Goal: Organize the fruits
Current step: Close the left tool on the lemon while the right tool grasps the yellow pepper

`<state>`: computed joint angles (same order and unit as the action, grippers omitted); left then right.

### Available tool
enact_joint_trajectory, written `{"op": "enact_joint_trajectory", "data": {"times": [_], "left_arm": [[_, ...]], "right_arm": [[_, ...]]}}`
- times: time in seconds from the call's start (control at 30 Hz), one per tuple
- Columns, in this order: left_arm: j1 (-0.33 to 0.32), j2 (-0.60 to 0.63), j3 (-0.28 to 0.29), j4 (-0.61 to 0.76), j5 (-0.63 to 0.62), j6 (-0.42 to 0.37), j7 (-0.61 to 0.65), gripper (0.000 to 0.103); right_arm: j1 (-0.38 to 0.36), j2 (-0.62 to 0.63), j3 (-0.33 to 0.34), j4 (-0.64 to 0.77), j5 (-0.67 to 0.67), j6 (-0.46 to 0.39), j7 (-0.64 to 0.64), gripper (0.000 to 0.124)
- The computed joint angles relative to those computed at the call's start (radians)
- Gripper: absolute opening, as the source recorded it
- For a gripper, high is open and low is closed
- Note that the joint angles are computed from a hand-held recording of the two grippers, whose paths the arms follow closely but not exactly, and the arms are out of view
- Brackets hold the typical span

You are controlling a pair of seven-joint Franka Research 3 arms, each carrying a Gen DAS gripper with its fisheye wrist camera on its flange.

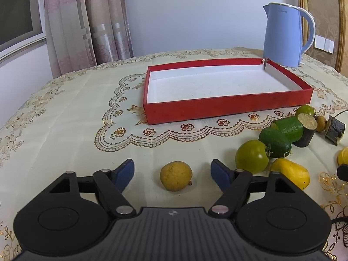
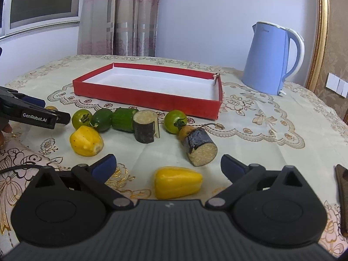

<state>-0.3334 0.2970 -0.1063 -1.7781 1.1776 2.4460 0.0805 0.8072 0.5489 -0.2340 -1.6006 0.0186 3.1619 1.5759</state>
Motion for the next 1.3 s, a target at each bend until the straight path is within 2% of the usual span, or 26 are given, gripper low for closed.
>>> {"op": "enact_joint_trajectory", "data": {"times": [0.13, 0.2, 0.37, 0.43, 0.5, 0.57, 1.07, 1.2, 1.3], "left_arm": [[0.0, 0.001, 0.001, 0.001, 0.0, 0.003, -0.005, 0.076], [0.003, 0.001, 0.001, -0.002, -0.003, 0.012, -0.007, 0.068], [0.013, -0.003, 0.003, -0.011, -0.011, 0.058, -0.018, 0.052], [0.015, -0.004, 0.003, -0.013, -0.013, 0.071, -0.02, 0.045], [0.011, -0.003, 0.004, -0.01, -0.012, 0.064, -0.021, 0.034], [0.012, -0.005, 0.005, -0.012, -0.012, 0.068, -0.028, 0.03], [0.026, -0.041, 0.005, -0.05, 0.038, 0.117, -0.113, 0.029], [0.026, -0.053, 0.0, -0.055, 0.059, 0.112, -0.135, 0.028], [0.027, -0.062, -0.005, -0.061, 0.076, 0.11, -0.146, 0.029]], "right_arm": [[-0.012, -0.002, 0.015, -0.004, 0.005, 0.01, -0.014, 0.098], [-0.003, 0.0, 0.004, -0.004, 0.011, 0.01, -0.011, 0.094], [-0.012, -0.001, 0.014, -0.005, 0.024, 0.009, -0.011, 0.094], [-0.004, 0.0, 0.003, -0.005, 0.026, 0.009, -0.006, 0.094], [0.01, 0.002, -0.017, -0.003, 0.027, 0.005, 0.006, 0.094], [0.012, 0.003, -0.022, -0.002, 0.025, 0.004, 0.012, 0.095], [0.056, 0.007, -0.079, -0.003, 0.005, -0.005, 0.049, 0.097], [0.036, 0.008, -0.059, 0.004, -0.01, -0.028, 0.062, 0.096], [-0.011, 0.007, -0.001, 0.015, -0.017, -0.052, 0.053, 0.091]]}}
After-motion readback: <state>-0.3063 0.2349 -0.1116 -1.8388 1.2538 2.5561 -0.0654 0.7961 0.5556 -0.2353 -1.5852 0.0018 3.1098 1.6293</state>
